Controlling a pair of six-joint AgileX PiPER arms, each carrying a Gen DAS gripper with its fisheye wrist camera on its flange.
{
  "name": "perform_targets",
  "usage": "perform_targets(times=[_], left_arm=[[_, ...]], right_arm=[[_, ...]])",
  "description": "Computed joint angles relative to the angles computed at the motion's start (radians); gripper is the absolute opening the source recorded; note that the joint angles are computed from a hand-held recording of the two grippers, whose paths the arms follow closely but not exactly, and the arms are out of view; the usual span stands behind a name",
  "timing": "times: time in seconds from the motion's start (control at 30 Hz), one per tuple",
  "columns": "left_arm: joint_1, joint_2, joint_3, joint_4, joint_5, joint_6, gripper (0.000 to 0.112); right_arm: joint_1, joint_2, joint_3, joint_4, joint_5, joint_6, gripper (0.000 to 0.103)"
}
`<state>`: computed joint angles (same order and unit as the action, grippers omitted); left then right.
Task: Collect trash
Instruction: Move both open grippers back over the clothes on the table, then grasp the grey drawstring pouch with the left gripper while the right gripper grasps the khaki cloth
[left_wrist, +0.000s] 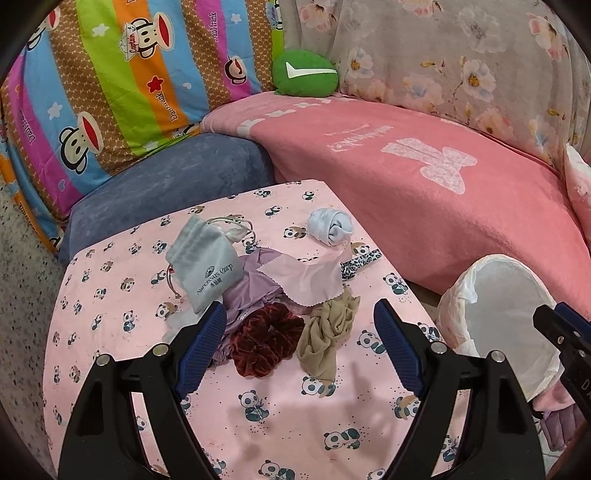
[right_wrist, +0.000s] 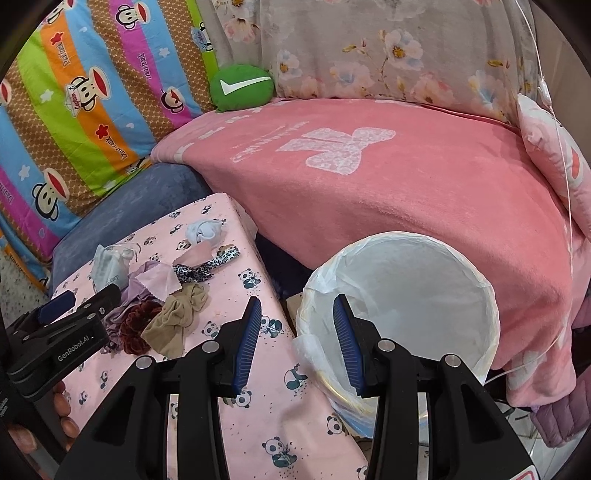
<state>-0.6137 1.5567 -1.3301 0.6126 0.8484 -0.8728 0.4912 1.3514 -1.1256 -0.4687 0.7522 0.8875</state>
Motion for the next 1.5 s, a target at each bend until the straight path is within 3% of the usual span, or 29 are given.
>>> perform_targets(times=[0.4, 0.8, 1.07, 1.4, 1.5], left_arm=[[0.092, -0.040, 0.057, -0.053, -0.031, 0.016, 0.078], [0.342, -0.051, 0.099, -0.199, -0.104, 0.158, 0.078], [0.454, 0.055, -0.002, -0.400, -0.141, 0.353, 0.078], [0.482, 0.198, -0.140, -0.566, -0.146, 0.491, 0.078], [0.478, 0.201, -0.131, -0.577, -0.160, 0.508, 0.064]], right_arm=[[-0.003, 0.061, -0.034, 0.054, -0.020, -0.062, 0.043], [0.105, 0.323, -0.264, 0.149, -0.060, -0.149, 0.047], [0.130, 0.492, -0.418, 0.224, -0.058, -0.200, 0.047], [0.122, 0.618, -0.508, 0.284, -0.045, -0.233, 0.047], [0.119, 0.632, -0.508, 0.303, -0.047, -0.250, 0.045]])
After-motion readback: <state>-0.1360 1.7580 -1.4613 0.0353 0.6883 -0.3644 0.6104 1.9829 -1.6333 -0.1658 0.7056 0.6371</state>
